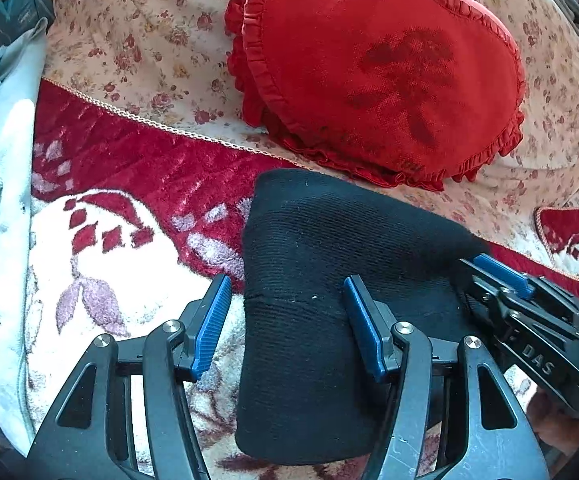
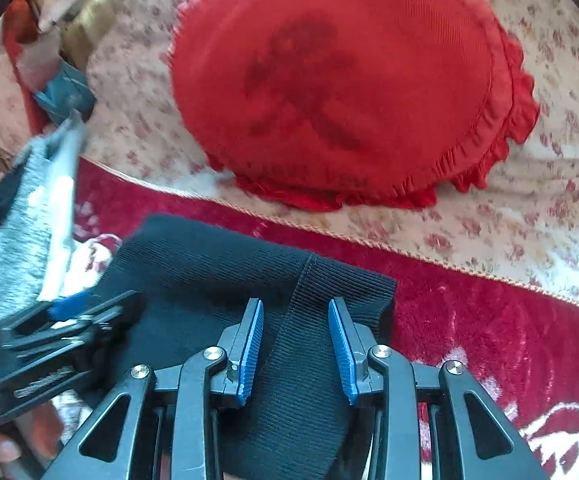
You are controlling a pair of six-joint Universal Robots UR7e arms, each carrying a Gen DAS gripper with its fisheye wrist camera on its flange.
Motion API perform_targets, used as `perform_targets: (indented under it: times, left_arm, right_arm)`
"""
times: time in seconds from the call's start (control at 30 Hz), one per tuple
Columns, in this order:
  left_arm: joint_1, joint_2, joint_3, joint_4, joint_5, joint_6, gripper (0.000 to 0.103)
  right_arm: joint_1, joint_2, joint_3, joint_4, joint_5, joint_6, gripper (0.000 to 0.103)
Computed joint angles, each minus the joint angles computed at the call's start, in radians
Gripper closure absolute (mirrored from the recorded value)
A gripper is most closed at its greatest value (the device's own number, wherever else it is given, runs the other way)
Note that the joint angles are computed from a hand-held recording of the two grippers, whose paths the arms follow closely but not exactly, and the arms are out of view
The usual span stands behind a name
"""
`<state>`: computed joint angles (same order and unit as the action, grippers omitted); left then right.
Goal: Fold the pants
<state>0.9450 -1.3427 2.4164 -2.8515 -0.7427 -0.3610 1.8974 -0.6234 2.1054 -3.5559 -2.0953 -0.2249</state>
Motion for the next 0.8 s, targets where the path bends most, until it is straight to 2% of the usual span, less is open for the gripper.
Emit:
perform_targets:
  times: [0.23,0.3,0.37,0.43,0.5,0.57,0.8]
  left_arm:
    - [-0.028,-0.009,0.031,-0.015,0.04,-0.018,0.045]
    - [-0.047,-0.018,0.051,-0.023,0.062,-0.037,0.045]
    - [-0.069,-0.033,0.071,-0.015,0.089,-0.062,0.045]
    - [-0.096,-0.055,0.093,0.009,0.125,-0.09,0.045]
    - [-0.119,-0.083,0.113,0.042,0.161,-0.116,0.045]
    - [-0.133,-0.125,0.13,0.082,0.158,-0.15,0.045]
    - [-0.203,-0.286,0.172,0.321,0.171,-0.303,0.045]
  right_arm:
    - [0.057,-0.027,0.091,-0.051,-0.037,-0.028,0.07]
    - [0.065,0.006,0.109,-0.113,-0.071,-0.058,0.07]
    - [0.061,0.039,0.118,-0.195,-0.073,-0.086,0.07]
    - [0.073,0.028,0.115,-0.166,-0.088,-0.066,0.07]
    - [0.08,0.002,0.124,-0.147,-0.075,-0.036,0.07]
    - [0.085,-0.018,0.143,-0.17,-0.049,-0.016,0.07]
    - [0.138,-0.025,0.158,-0.191,-0.075,0.02,0.068]
